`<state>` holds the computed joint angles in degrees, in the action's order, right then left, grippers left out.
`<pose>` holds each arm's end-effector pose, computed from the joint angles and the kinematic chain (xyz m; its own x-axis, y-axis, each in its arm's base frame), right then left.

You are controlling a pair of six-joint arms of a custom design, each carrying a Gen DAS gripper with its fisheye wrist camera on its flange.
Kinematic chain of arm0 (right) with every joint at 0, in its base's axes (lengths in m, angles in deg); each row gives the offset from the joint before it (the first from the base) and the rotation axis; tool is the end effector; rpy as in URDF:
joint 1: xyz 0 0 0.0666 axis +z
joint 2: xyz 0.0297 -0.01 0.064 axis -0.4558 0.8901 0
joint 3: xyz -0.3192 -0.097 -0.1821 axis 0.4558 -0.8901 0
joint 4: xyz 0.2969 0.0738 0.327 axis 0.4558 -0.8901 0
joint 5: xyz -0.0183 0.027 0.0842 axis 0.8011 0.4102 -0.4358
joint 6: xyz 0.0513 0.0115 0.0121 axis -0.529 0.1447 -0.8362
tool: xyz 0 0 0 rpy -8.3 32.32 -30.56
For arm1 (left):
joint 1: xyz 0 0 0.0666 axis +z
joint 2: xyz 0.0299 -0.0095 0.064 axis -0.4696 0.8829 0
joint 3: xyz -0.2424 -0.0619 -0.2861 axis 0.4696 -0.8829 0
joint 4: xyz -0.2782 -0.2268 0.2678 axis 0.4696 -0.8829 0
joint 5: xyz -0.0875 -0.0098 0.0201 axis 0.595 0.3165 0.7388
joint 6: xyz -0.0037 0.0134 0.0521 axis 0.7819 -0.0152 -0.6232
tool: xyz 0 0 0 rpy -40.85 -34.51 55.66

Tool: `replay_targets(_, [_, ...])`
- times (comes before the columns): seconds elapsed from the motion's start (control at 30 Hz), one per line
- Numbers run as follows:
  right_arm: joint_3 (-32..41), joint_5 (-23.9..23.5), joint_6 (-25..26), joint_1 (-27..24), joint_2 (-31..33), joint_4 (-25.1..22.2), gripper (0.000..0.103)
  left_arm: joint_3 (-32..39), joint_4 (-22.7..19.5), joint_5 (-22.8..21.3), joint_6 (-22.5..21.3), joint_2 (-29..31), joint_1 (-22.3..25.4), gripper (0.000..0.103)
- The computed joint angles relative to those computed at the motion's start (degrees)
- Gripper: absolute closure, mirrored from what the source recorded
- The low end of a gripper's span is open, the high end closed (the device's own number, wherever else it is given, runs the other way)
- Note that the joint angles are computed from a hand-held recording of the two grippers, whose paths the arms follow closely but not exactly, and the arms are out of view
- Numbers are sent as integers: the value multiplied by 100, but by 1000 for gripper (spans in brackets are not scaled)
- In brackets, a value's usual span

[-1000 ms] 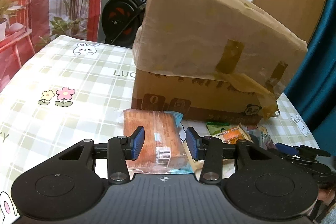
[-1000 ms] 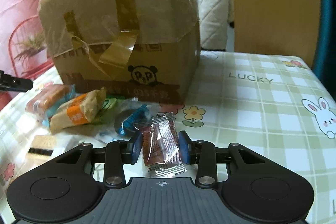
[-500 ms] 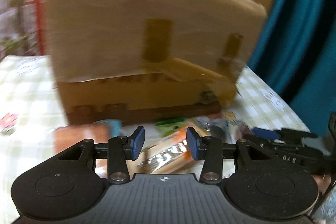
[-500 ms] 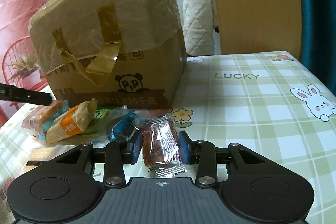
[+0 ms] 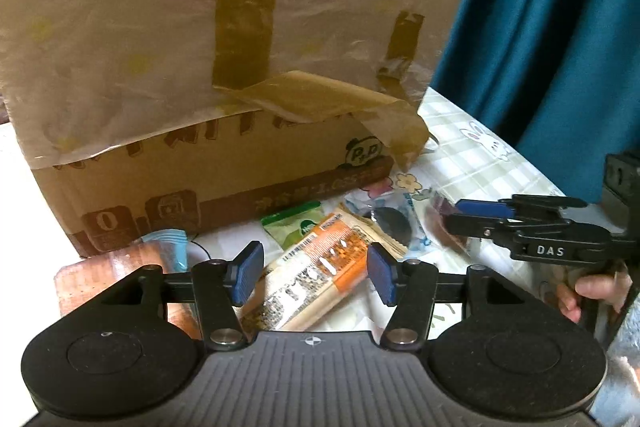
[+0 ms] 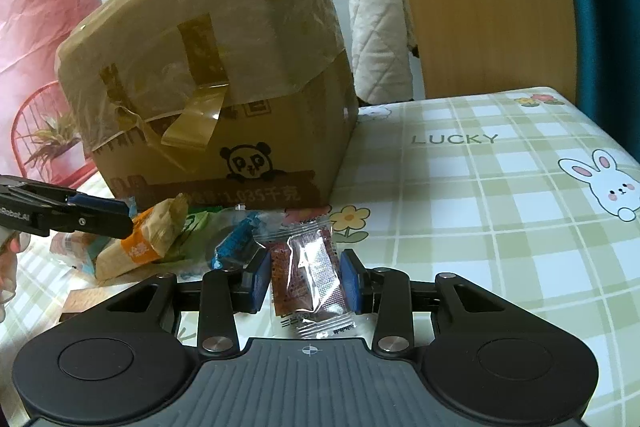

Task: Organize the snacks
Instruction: 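Grasp the orange-white snack bar with left tool while right tool lifts jerky packet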

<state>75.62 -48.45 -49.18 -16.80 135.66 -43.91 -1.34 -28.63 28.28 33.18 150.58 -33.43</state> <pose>0.6295 0.1303 0.3276 -0.6203 -0.1295 -0.7736 -0.5115 0.8145 0.2738 0.6067 -0.0616 0.3540 -0.6958 -0.0860 -0.7131 0.0641 0.9814 -0.1808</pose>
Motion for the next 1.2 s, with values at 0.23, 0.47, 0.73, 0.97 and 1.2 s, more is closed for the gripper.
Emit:
replay_targets(0.23, [19, 20, 2, 13, 13, -34, 68, 317, -414, -489, -222, 295, -103, 38])
replay_targets(0.47, [27, 48, 49, 29, 11, -85, 68, 388, -547, -904, -113, 330, -240, 57])
replay_targets(0.73, [-60, 227, 155, 57, -104, 20, 68, -187, -2, -1179, 514, -272, -309, 63])
replay_targets(0.97, [-148, 245, 131, 59, -418, 261, 69, -604, 497, -1248, 687, -853, -344, 63])
replay_targets(1.2, [78, 79, 57, 75, -693, 796, 69, -1053, 1030, -1207, 628, -1558, -417, 64])
